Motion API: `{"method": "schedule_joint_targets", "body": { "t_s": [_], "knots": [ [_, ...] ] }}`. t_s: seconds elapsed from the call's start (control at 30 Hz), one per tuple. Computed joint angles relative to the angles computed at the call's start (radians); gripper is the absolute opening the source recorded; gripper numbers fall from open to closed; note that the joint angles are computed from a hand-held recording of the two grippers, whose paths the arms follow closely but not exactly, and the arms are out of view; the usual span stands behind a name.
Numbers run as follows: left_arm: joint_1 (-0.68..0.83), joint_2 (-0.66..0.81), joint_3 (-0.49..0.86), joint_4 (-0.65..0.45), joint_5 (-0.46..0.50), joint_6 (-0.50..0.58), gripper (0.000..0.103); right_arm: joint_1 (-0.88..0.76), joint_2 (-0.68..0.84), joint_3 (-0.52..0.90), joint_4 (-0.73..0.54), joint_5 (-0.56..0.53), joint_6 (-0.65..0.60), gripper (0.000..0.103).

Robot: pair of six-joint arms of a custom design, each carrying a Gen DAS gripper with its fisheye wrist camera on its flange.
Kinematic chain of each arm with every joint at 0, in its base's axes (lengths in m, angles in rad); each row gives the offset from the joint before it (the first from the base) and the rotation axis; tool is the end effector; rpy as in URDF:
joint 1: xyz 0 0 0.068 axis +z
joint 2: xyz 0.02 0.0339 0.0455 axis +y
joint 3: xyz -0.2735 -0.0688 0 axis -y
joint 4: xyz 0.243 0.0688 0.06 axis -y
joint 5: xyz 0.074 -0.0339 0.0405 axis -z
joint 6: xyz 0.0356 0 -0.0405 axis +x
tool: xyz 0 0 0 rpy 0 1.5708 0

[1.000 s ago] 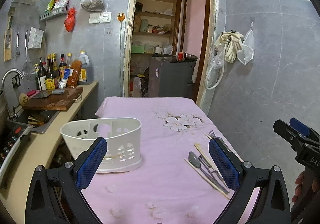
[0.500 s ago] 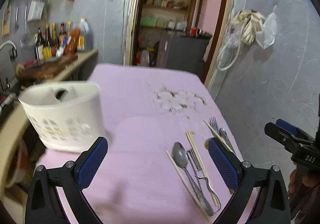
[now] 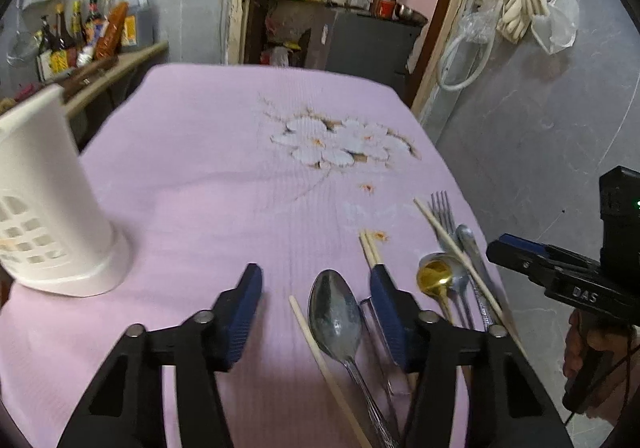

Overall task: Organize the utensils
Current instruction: 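Move both tools down toward the row of utensils on the cloth, then close the left tool on a silver spoon while the right tool grasps a silver utensil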

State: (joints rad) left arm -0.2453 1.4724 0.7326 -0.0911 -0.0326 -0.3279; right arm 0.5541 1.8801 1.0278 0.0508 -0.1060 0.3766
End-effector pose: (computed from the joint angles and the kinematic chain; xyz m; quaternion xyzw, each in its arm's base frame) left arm 0.2786 -0.0686 0.1852 -0.0444 0.9312 -0.0876 0.3511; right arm 0.3250 0.2055 0.1520 -0.1018 0.9202 0.2120 0.3128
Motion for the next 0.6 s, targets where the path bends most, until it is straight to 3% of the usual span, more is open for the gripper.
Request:
{"method": "schedule_joint_targets", "body": {
  "t_s": [0.1,0.23,0.37,0.53,0.6],
  "knots": [
    [0.033,0.05,0.028,-0.007,0.08,0.009,0.039,-0.027,0.026,0.007,0.011,-0.051,-0.011,0.031],
    [0.068,0.115,0.064,-0.031,0.159,-0.004,0.032,-0.058,0.058,0.021,0.045,-0.139,-0.043,0.03],
    [0.082,0.124,0.064,-0.024,0.187,-0.009,0.029,-0.083,0.091,0.056,0.036,-0.216,-0.089,0.022],
    [0.072,0.143,0.093,-0.055,0.192,0.023,0.025,-0.099,0.13,0.119,-0.019,-0.284,-0.175,0.021],
    [0.07,0.149,0.101,-0.063,0.193,0.031,0.023,-0.112,0.134,0.135,-0.046,-0.308,-0.166,0.013]
  ]
}}
